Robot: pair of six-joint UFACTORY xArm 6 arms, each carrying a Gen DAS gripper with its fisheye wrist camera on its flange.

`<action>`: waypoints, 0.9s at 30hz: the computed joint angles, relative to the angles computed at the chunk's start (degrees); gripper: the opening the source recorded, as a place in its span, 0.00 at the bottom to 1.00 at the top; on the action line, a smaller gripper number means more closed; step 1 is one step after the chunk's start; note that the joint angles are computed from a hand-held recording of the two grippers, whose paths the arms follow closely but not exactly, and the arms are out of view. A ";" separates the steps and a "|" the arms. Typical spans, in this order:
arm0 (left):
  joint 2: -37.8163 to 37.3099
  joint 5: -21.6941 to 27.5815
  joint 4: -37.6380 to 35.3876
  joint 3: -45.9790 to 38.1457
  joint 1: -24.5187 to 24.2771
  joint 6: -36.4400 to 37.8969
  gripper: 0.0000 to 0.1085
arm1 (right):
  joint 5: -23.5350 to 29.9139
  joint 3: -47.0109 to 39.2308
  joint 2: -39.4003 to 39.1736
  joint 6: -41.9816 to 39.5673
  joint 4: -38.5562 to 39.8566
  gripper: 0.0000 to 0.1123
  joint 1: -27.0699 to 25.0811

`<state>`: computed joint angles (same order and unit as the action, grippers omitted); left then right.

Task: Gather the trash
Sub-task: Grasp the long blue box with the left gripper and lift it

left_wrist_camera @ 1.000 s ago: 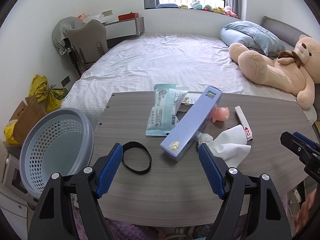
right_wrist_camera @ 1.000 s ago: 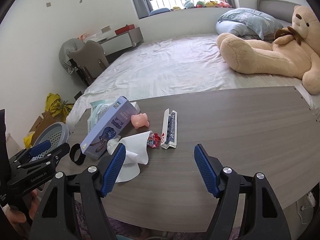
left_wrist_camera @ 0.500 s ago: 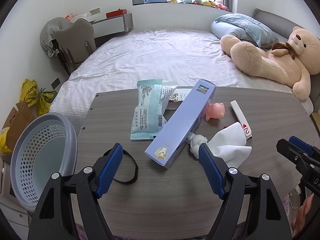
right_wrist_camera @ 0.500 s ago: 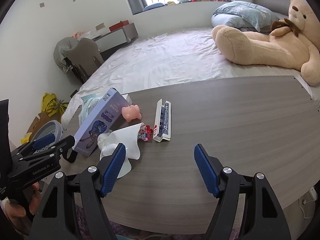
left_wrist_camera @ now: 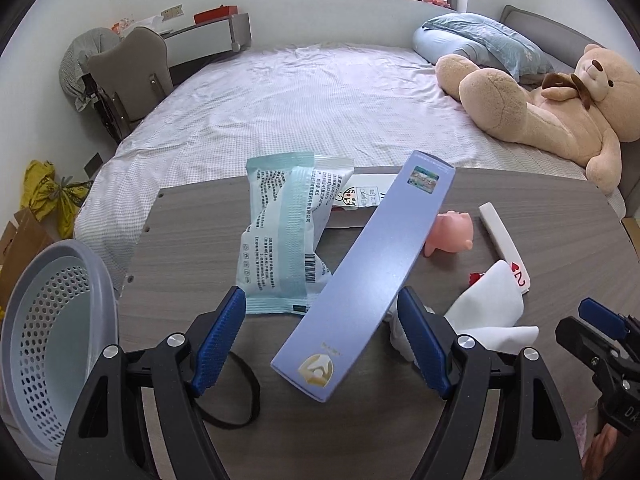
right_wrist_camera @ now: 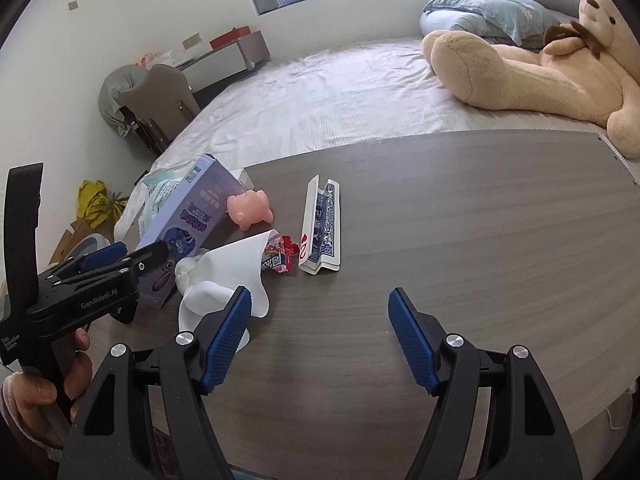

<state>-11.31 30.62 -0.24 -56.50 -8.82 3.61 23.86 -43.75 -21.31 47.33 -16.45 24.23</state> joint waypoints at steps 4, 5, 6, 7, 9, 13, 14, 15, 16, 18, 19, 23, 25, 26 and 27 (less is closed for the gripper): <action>0.63 -0.66 -0.35 -0.14 -0.13 0.89 0.69 | -0.17 0.13 0.45 -0.35 0.77 0.62 -0.09; 0.77 -0.72 -0.49 -0.21 -0.20 1.11 0.69 | -0.23 0.14 0.57 -0.46 0.99 0.62 -0.08; 1.01 -0.68 -0.57 -0.42 -0.27 1.28 0.69 | -0.23 0.05 0.73 -0.56 1.13 0.62 -0.05; 1.16 -0.66 -0.64 -0.53 -0.35 1.46 0.69 | -0.28 0.04 0.84 -0.77 1.32 0.62 -0.07; 1.38 -0.67 -0.88 -0.69 -0.57 1.63 0.69 | -0.46 0.10 0.97 -1.33 1.78 0.62 -0.20; 1.55 -0.06 -1.95 -0.94 -1.10 3.10 0.56 | -0.43 0.13 0.97 -1.63 2.12 0.62 -0.36; 1.58 0.26 -2.23 -1.02 -1.14 3.60 0.52 | -0.43 0.17 0.91 -1.54 2.07 0.62 -0.41; 1.45 0.27 -2.10 -0.80 -1.32 3.65 0.50 | -0.42 0.16 0.92 -1.44 2.02 0.62 -0.39; 1.18 -0.04 -1.44 -0.42 -1.53 3.36 0.49 | -0.40 0.05 1.02 -1.31 1.90 0.62 -0.36; 0.67 -0.24 -1.64 0.05 -1.88 3.76 0.46 | -0.37 -0.03 1.02 -0.95 1.58 0.62 -0.26; 0.38 -0.01 -2.65 0.21 -1.95 4.58 0.43 | -0.35 -0.06 1.03 -0.86 1.50 0.62 -0.22; -0.15 0.59 -4.12 0.37 -2.12 5.99 0.29 | -0.32 -0.06 0.94 -0.89 1.39 0.62 -0.17; -0.31 1.13 -4.82 0.36 -2.04 6.24 0.28 | -0.31 -0.20 0.97 -0.76 1.25 0.62 -0.08; -0.55 1.33 -5.27 0.46 -1.94 6.37 0.28 | -0.31 -0.23 0.96 -0.78 1.14 0.62 -0.08; -0.88 1.49 -5.72 0.60 -1.80 6.49 0.28 | -0.30 -0.30 0.98 -0.70 1.00 0.62 -0.02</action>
